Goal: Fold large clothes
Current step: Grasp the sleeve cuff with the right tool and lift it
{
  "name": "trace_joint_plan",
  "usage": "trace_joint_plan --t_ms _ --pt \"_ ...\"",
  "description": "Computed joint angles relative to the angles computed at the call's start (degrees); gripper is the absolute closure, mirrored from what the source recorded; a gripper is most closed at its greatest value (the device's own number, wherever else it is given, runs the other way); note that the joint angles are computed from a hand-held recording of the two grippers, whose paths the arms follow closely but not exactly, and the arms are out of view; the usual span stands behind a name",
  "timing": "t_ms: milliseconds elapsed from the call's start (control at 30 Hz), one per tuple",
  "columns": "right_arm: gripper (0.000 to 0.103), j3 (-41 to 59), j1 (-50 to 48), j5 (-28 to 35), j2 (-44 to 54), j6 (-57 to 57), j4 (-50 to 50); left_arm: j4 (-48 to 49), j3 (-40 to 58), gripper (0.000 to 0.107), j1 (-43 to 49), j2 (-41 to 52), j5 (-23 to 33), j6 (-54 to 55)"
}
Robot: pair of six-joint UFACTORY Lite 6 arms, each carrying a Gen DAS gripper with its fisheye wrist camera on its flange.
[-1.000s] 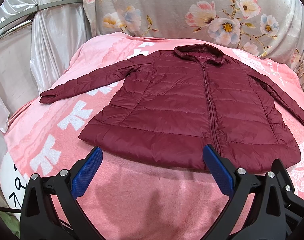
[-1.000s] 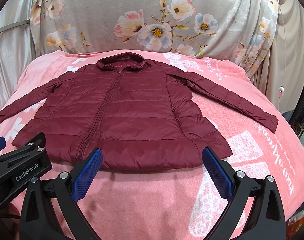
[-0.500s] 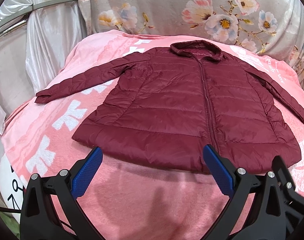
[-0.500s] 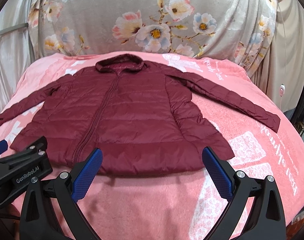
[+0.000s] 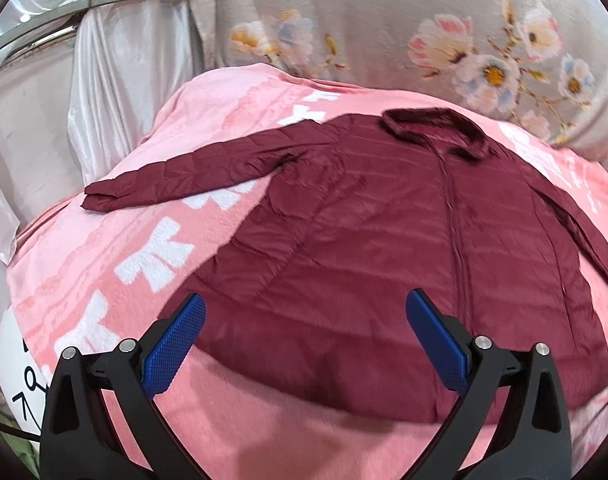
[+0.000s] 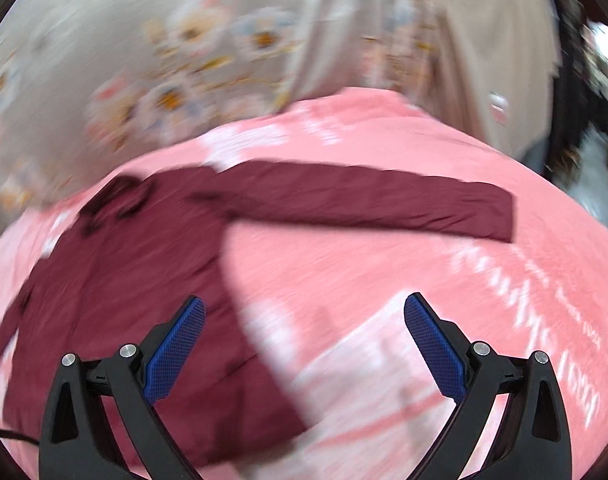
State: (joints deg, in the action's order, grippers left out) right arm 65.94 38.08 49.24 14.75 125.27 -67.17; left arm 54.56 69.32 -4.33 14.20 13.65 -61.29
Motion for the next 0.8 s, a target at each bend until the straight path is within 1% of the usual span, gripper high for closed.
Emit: trace_joint_plan --t_ms 133,233,267,333,400,433,467,500,533,567,633,700,800 --pt "0.005 -10.69 -12.17 -9.42 -6.47 7.42 -5.20 -7.09 6.52 0.009 1.41 4.98 -0.43 6.67" --pt "0.005 -15.50 -22.33 -18.81 -7.24 14.48 -10.87 -11.37 13.84 0.009 1.48 10.84 1.73 10.43" --pt "0.006 -16.51 -24.58 -20.61 -7.06 17.24 -13.49 -12.61 15.52 0.009 1.47 12.23 2.24 11.60" --pt "0.011 -16.92 -28.96 -23.84 -5.50 20.92 -17.29 -14.12 19.81 0.009 1.18 15.67 4.10 12.98" --pt "0.015 -17.05 -33.03 -27.58 -3.71 28.04 -24.07 -13.25 23.84 0.009 0.85 18.98 5.81 12.04" --pt "0.015 -17.42 -34.38 -28.18 -3.25 33.29 -28.63 -12.72 26.24 0.009 0.60 20.95 6.83 11.61" --pt "0.016 -16.81 -35.19 -27.79 -2.49 36.14 -31.23 -12.15 27.87 0.009 0.35 22.35 7.58 11.14" --pt "0.023 -16.15 -35.56 -26.71 -1.95 36.62 -31.43 -11.91 29.34 0.009 0.31 23.60 8.12 11.04" --pt "0.034 -14.66 -36.25 -26.27 -0.93 35.09 -30.12 -12.07 30.95 0.009 0.31 24.92 8.63 11.31" --pt "0.041 -13.19 -36.78 -26.22 0.12 34.16 -29.44 -12.61 33.10 0.009 0.29 26.62 9.43 11.94" --pt "0.080 -9.50 -38.64 -27.12 2.61 35.23 -31.62 -13.55 37.69 0.009 0.50 30.11 11.09 13.07" --pt "0.091 -3.37 -38.66 -26.17 5.72 29.57 -27.74 -14.15 41.76 0.009 0.93 33.10 12.56 13.74" --pt "0.092 8.74 -33.71 -19.49 10.21 15.51 -20.47 -14.81 47.58 0.009 1.97 37.25 14.85 14.55"
